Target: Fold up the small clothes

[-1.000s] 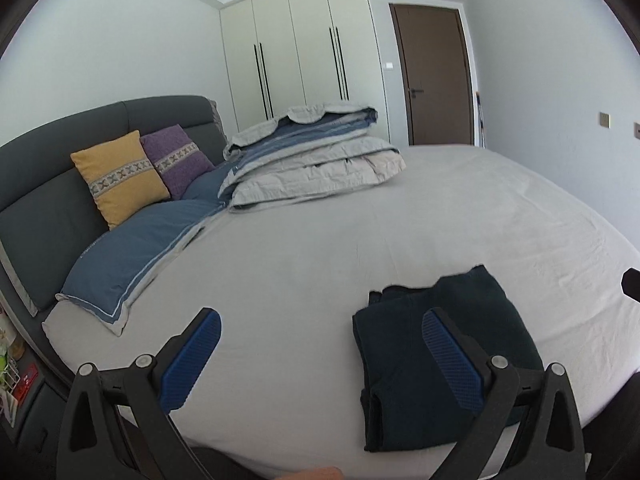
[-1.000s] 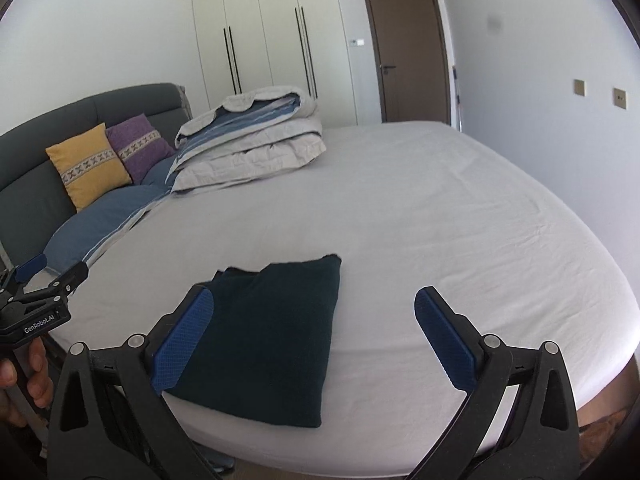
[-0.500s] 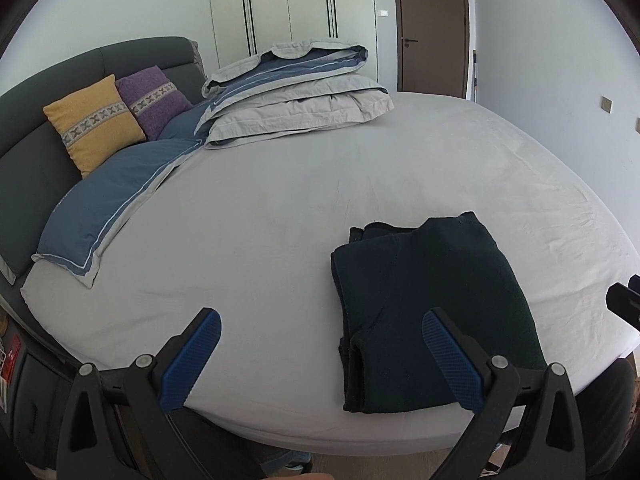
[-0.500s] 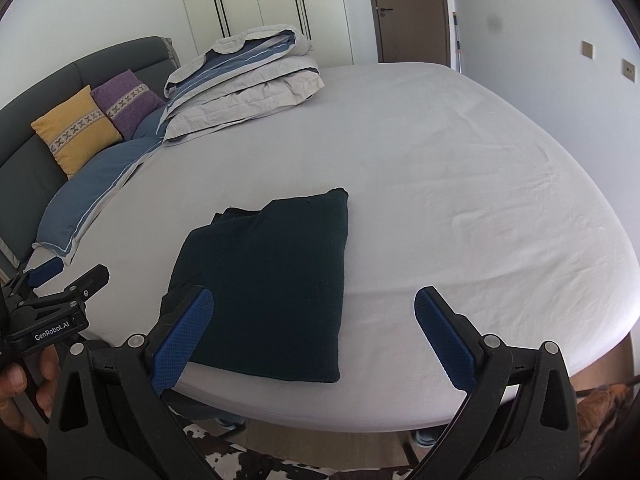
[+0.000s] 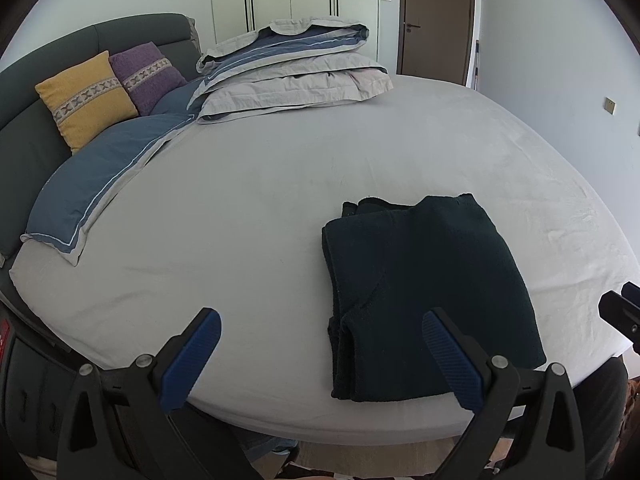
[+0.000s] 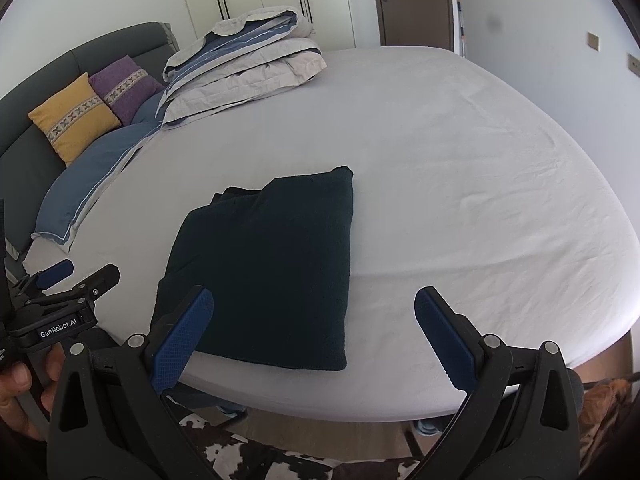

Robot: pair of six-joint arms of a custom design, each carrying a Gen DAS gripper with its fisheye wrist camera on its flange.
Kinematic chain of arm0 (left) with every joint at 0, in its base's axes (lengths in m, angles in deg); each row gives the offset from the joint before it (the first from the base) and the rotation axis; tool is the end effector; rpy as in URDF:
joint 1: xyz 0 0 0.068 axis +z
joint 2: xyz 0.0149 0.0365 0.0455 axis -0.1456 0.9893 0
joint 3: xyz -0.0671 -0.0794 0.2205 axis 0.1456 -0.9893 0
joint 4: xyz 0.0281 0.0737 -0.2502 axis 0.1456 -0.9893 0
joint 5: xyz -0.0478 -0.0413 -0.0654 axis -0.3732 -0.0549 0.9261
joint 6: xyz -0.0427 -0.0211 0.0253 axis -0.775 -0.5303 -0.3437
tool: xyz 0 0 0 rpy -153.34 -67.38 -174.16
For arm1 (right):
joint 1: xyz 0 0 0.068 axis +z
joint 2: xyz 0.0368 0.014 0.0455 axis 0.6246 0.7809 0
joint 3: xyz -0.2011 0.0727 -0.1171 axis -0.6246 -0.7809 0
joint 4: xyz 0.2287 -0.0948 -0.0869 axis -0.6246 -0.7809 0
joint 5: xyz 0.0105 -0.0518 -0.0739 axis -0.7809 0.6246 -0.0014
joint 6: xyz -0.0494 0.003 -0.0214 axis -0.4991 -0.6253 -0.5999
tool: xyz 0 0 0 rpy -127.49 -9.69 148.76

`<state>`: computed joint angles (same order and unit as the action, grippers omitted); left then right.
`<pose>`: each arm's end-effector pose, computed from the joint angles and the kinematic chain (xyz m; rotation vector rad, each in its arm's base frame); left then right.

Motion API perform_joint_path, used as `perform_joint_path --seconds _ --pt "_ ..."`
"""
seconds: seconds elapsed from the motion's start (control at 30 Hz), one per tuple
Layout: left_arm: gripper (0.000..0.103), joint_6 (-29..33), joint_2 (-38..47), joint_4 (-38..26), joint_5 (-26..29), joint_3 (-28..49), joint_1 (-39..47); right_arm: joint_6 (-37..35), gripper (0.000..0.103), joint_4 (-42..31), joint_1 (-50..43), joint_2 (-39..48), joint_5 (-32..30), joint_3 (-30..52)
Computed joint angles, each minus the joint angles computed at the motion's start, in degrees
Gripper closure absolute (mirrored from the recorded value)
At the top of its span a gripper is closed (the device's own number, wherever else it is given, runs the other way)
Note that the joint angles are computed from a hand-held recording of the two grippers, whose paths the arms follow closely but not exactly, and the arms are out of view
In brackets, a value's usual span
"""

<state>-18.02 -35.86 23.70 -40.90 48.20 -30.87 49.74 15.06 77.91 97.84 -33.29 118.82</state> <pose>0.1424 -0.0479 0.1760 -0.0107 2.3968 0.0349 0.1998 0.1476 0.2472 0.1015 2.4381 0.1591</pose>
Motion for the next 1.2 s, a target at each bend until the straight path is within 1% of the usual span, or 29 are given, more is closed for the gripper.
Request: perform_joint_path --seconds 1.2 --pt "0.0 0.39 0.35 0.79 0.24 -0.81 0.23 -0.27 0.0 1.06 0.24 2.23 -0.34 0.56"
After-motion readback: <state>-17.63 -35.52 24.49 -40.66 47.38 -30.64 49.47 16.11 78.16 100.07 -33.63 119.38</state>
